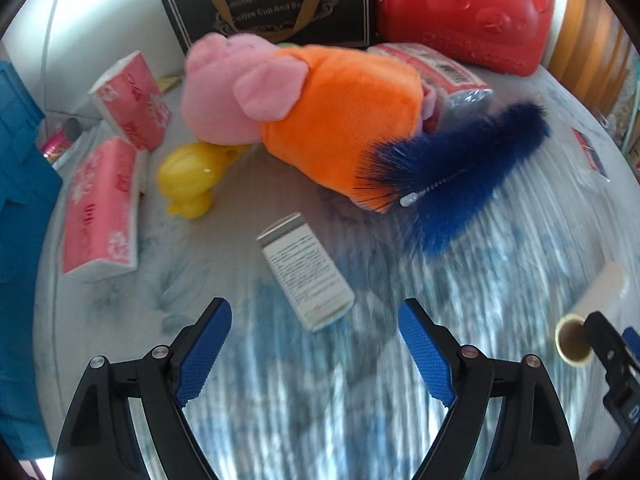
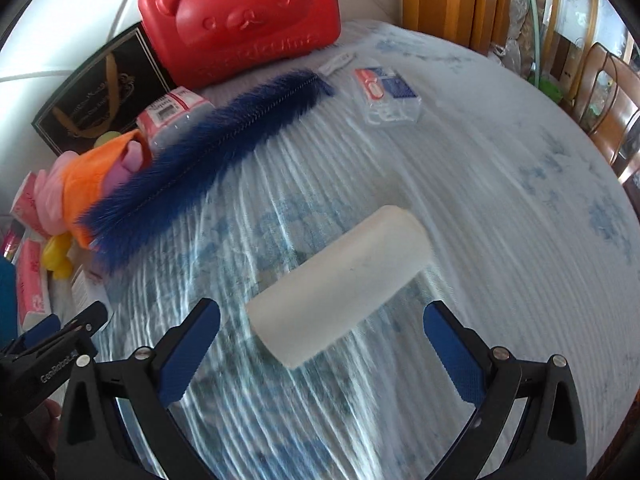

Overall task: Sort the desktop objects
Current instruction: 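Grasp the small white medicine box with the left gripper while the right reaches the lint roller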

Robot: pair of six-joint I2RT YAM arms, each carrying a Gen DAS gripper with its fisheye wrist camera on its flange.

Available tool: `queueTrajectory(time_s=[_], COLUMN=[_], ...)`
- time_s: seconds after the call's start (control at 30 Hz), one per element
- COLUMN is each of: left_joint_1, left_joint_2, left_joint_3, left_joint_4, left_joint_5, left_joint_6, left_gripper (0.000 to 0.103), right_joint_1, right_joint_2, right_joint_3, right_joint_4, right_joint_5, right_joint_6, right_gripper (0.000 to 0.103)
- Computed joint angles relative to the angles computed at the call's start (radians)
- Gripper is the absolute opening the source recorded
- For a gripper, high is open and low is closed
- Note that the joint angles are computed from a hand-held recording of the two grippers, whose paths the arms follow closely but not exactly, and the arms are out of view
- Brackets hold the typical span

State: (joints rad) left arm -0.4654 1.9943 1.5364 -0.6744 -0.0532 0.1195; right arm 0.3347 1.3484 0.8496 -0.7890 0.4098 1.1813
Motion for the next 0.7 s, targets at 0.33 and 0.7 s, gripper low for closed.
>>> queueTrajectory(time_s=[0.33,0.7], left_joint_1=[0.002,0.013], left_joint_2=[0.039,-0.036], left_joint_3=[-0.040,-0.165], left_joint_4=[0.101,0.170], left_joint_5=[0.054,0.067], left_joint_6=[-0.019,-0.006], left_gripper=[0.074,0.071], right_joint_1=[-0.049,0.005], right_joint_2=[0.112,0.229], right_joint_3=[-0.015,0.060], right_joint_4=[0.139,0.234], right_joint_5=[-0.027,-0.031], right_joint_6=[-0.081,-0.268], right_gripper=[0.103,0.088])
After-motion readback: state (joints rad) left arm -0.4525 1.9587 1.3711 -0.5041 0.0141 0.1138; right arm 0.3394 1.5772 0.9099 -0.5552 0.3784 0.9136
